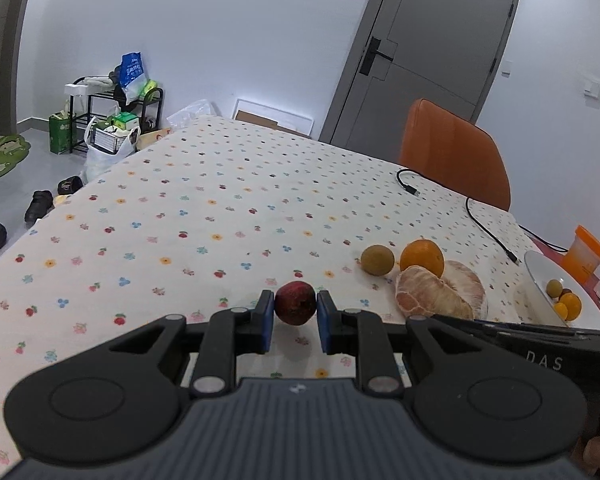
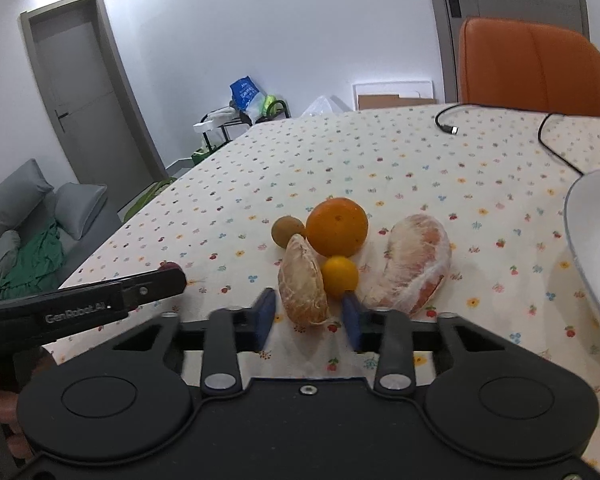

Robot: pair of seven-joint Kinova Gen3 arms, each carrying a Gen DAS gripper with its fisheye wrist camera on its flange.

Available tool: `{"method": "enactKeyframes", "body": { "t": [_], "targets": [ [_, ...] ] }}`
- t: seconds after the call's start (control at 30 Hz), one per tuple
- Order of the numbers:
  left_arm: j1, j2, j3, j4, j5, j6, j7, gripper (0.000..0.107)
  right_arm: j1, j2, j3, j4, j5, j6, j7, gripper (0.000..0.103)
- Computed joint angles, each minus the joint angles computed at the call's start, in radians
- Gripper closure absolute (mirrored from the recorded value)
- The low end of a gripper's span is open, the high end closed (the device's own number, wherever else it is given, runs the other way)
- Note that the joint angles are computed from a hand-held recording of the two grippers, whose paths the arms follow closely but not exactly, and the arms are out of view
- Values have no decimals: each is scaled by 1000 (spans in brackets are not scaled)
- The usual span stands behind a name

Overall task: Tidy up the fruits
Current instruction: 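Grasp the red plum with the left tool while the right tool grasps a pomelo segment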

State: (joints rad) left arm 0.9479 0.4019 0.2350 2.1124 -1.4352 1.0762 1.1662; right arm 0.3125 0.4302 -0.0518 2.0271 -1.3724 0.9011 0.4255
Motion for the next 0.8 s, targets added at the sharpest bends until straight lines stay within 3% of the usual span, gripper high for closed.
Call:
{"method": "enactKeyframes", "body": {
  "t": [0.17, 0.8],
  "targets": [
    [9, 0, 2, -12, -4, 16, -18, 86, 25, 8, -5, 4, 0, 42, 41, 87],
    [56, 41, -10, -121, -30, 26, -124, 86, 139, 4, 67, -3, -22, 211, 80, 88]
  ]
}}
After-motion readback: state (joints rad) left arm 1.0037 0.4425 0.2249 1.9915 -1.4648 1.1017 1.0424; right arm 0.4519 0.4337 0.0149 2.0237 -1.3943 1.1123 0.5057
